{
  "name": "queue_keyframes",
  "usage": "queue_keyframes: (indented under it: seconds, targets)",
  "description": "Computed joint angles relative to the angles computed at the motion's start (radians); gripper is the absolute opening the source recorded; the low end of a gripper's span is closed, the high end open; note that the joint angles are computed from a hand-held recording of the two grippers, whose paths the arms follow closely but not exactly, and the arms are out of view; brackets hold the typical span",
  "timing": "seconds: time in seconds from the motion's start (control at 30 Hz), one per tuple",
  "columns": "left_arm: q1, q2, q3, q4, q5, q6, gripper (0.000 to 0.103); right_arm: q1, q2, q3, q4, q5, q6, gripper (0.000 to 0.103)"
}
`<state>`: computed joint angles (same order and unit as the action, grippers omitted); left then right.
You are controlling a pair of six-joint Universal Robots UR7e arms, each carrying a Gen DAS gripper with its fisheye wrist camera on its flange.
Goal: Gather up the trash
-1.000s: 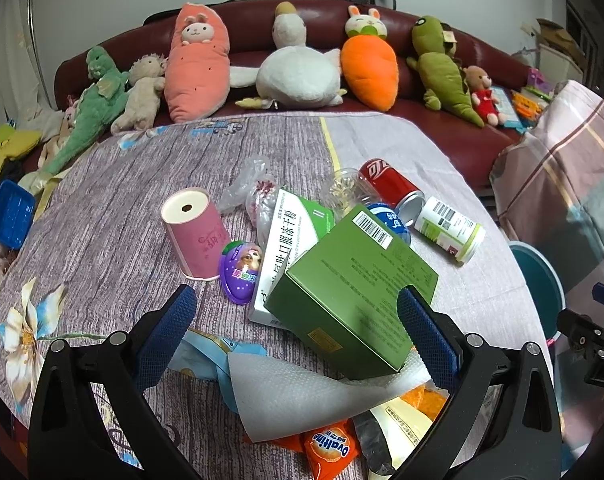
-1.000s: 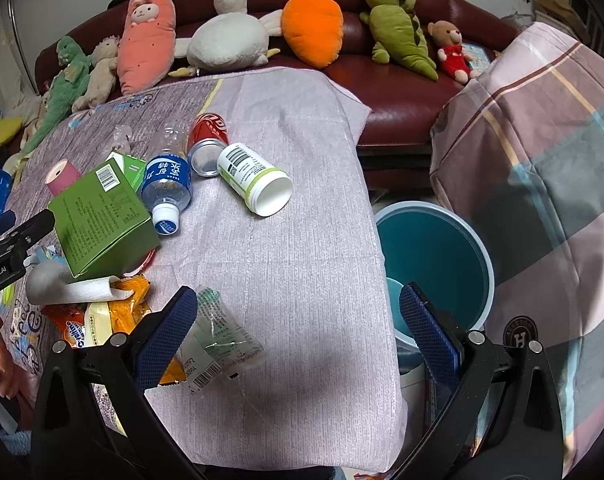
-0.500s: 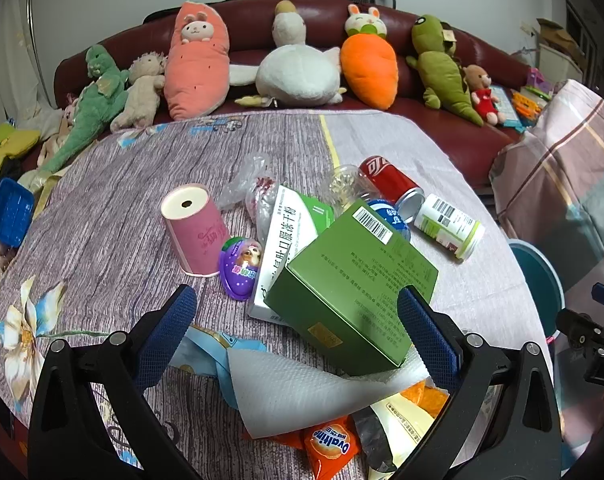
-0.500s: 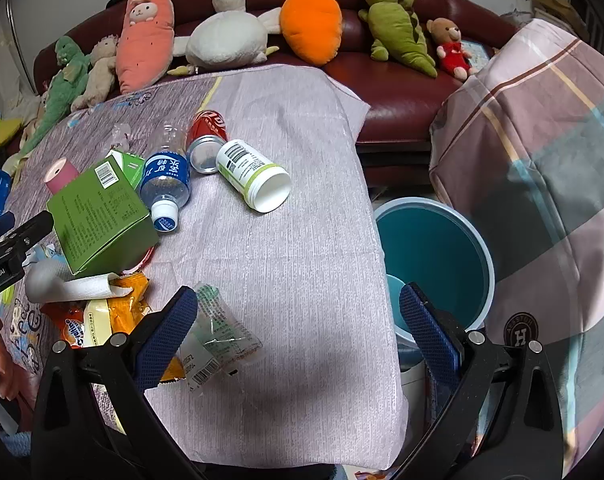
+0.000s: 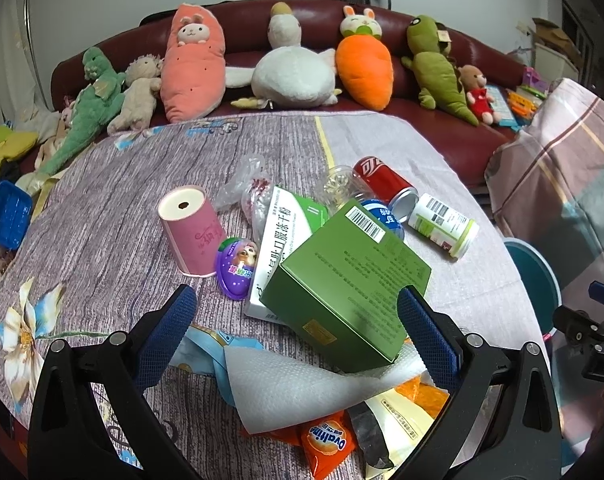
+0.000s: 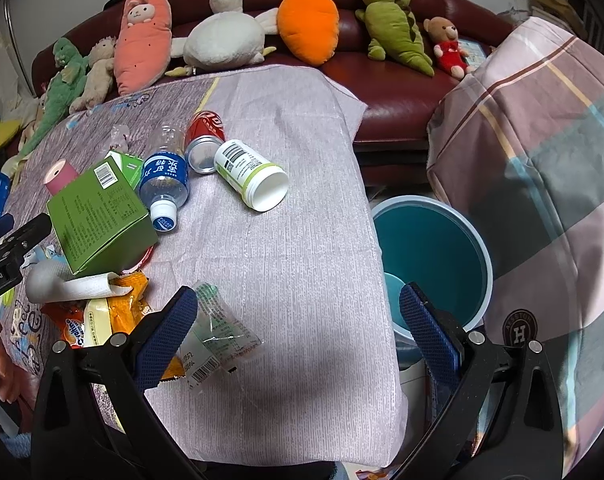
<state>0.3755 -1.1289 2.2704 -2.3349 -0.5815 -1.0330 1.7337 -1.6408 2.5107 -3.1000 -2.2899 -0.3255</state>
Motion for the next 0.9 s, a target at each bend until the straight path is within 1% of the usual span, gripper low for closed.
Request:
queue_keyframes:
  seconds: [0.43,0.9]
  targets:
    - [-0.017,0.017,-0.017,-0.017,-0.014,0.05,0.1,0.004,-0.039,0.007,0.016,-0.013,0.012,0.097]
    - [-0.012,0.031,-0.023,-0.029,-0.026,0.069,0.1,-0.005,-0.04,0.002,0.04,-0.012,0.023,0.097]
